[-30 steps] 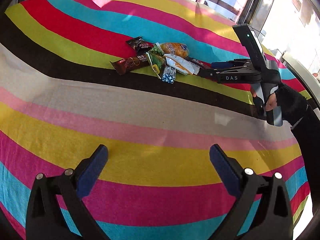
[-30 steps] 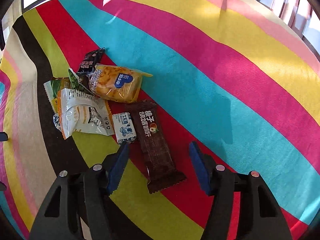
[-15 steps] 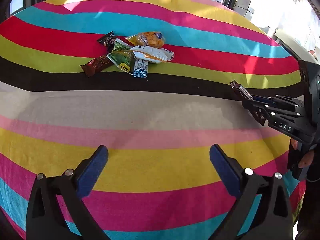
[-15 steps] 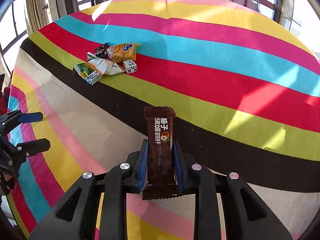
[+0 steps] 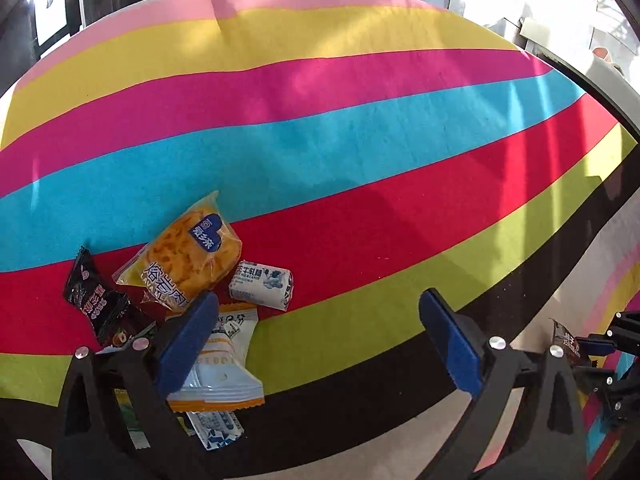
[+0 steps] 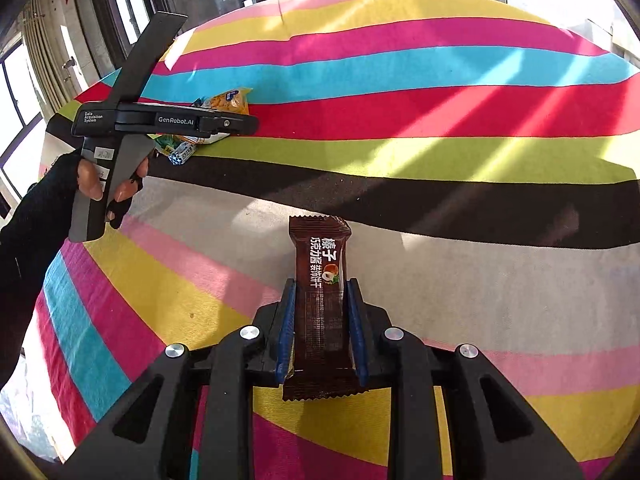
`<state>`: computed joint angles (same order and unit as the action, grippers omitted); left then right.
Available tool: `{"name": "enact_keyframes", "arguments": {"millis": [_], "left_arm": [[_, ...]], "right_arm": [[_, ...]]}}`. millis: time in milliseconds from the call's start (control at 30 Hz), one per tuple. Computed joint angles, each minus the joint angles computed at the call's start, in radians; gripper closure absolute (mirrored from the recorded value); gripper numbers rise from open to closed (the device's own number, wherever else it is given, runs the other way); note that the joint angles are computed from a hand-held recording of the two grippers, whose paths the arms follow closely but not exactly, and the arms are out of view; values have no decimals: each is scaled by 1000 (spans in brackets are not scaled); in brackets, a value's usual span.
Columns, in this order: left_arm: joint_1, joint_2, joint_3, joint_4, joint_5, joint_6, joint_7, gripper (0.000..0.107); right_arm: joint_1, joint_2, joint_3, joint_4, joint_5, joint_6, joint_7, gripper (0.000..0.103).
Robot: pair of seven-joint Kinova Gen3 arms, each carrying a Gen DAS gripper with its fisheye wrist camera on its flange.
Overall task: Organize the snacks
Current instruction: 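Grasp the small white-blue milk pack with the left tool while the right tool holds the bar, then carry both snacks over the white box and open both tools to drop them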
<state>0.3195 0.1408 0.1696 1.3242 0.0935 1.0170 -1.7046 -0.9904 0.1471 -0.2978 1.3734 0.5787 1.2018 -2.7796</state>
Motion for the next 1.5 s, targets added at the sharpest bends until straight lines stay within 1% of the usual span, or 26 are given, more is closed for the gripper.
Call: {"name": "enact_keyframes", "arguments": {"millis": [67,100,167,233,333,400,433,467,500,567,633,667,700,767,800,833,933,1000,1067,1133,1200,1233,1300,1367,1433,1500], "left_arm": [[-36,-4,3,5,37,-1,-38,9],[-32,0,-9,1,36,5,-47,12],[-34,22,-7,-26,25,42,-70,33],[-18,49,-13,-48,-6,69,-88,47],[-30,60,-12,-58,4,61,-94,47],[-32,65,-13,-59,4,55,-101,47],[-19,62,-26,-55,-1,50,-108,50],[-24,56,-20,-46,11,45,-132,69],[-42,46,-2,-35,30,45,-156,73],[-23,7,2,13,18,21,-163,74],[9,-51,14,89,-41,-21,-126,74],[36,-82,-1,127,-53,-42,-105,74],[45,-114,-6,163,-48,-59,-87,74],[31,-183,-2,232,0,-80,-70,74],[14,-223,14,270,11,-93,-56,74],[15,-262,16,306,10,-102,-36,74],[12,-378,19,395,40,-108,-3,74],[8,-444,-2,429,84,-81,6,74],[1,-481,7,443,100,-67,38,74],[-6,-531,11,466,97,-41,51,74],[-26,-555,40,465,74,-5,84,74],[-27,-571,36,471,73,12,88,74],[-35,-591,31,478,73,38,102,74],[-45,-623,23,494,69,67,112,74],[-48,-656,1,513,78,85,111,74],[-61,-690,-4,528,77,97,118,73]], "right_arm": [[8,-7,1,9,-10,-18,4,76],[12,-10,0,14,-14,-28,6,75],[23,-26,-2,34,-26,-49,6,74],[36,-33,-5,42,-35,-67,7,74],[46,-46,-13,57,-40,-79,-2,74],[46,-37,-17,46,-36,-76,-5,74],[47,-36,-18,46,-36,-76,-5,74],[47,-36,-18,46,-35,-77,-6,74],[46,-38,-18,47,-35,-77,-9,74],[46,-42,-19,51,-36,-78,-11,74],[49,-42,-20,51,-36,-79,-10,74],[50,-41,-20,51,-37,-80,-9,74],[50,-41,-20,50,-36,-80,-10,74],[51,-38,-19,48,-36,-80,-8,78],[50,-37,-20,46,-35,-77,-8,78],[49,-36,-20,45,-35,-76,-6,78],[42,-30,-20,36,-27,-61,-3,78],[33,-26,-19,30,-19,-48,-6,78],[24,-24,-19,27,-6,-39,-14,79],[32,-24,-26,25,-12,-46,1,79],[-8,-5,-1,-7,-5,1,7,79],[-16,-1,-1,-18,-2,13,3,79],[-15,-6,-18,-23,-4,-5,-22,79],[-49,7,-27,-51,22,13,-47,79],[-90,33,-30,-93,46,40,-54,79],[-130,60,-25,-131,56,61,-57,79]]}}
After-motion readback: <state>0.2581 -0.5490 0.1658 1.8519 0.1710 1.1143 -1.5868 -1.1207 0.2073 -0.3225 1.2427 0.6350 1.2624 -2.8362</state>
